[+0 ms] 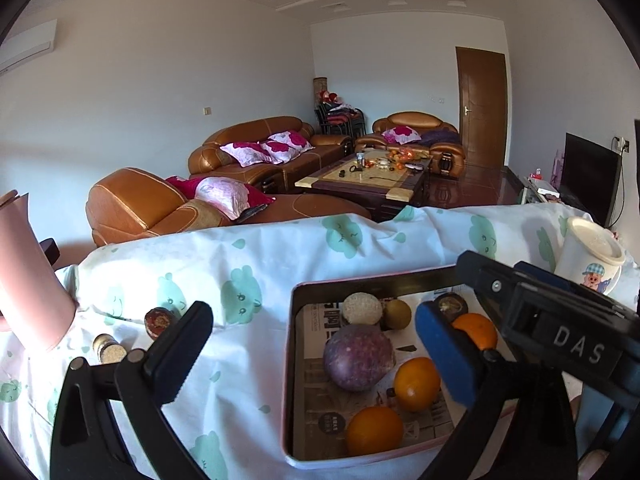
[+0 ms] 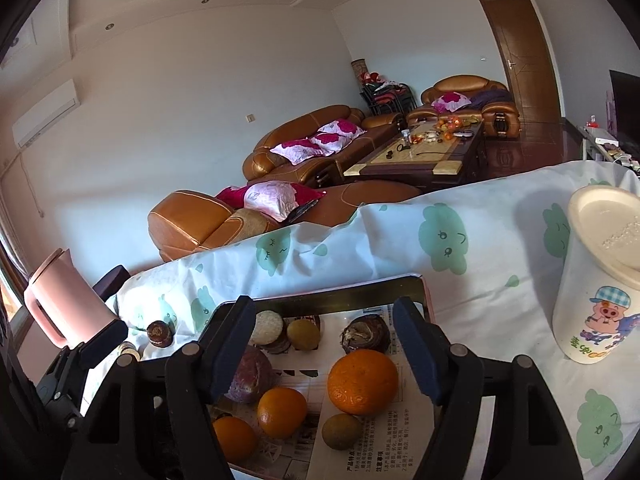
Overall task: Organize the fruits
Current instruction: 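Open both tools to drop the jar and fruit into the tin box, then move both open tools toward the remaining items beside the pink kettle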
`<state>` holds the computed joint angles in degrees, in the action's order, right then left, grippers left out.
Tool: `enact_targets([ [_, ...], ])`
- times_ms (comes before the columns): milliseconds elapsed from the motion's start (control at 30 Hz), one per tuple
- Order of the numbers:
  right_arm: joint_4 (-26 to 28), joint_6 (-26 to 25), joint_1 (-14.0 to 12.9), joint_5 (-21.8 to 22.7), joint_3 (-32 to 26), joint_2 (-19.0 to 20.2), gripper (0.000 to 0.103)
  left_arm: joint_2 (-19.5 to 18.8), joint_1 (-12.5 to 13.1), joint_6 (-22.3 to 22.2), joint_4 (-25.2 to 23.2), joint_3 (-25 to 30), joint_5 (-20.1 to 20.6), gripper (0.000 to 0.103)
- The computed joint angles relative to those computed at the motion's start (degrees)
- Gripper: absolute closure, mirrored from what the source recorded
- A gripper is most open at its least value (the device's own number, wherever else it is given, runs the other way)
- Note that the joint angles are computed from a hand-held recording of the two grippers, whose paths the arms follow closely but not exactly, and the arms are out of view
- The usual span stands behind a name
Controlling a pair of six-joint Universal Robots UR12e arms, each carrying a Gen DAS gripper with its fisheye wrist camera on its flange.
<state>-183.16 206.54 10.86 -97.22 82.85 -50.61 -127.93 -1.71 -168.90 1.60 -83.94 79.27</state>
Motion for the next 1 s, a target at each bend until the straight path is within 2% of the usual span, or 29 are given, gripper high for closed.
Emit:
enact_targets([
  [267,-2.99,-3.09,1.87,-9.66,-0.45,1.03,0.030,0.03,1.08,-3.16,2.47,-1.33,4.15,0.000],
  [433,-4.40,-3.23,2.68,-12.88,-0.74,1.73,0.030,-0.39,1.00,-2.53,5.46,-2.27,7.03,0.000],
  [600,-5.88,-5.26,3.74,-16.55,-0.73,1.92,0.030,0.03,1.57,-3.33,6.45,-3.11,5.70,0.000],
  [1000,-7.80,-8.78,6.35,-20.83,0.79,1.19,0.030,1.51,2.60,-1.83,6.26,-5.36,3.74,0.000],
])
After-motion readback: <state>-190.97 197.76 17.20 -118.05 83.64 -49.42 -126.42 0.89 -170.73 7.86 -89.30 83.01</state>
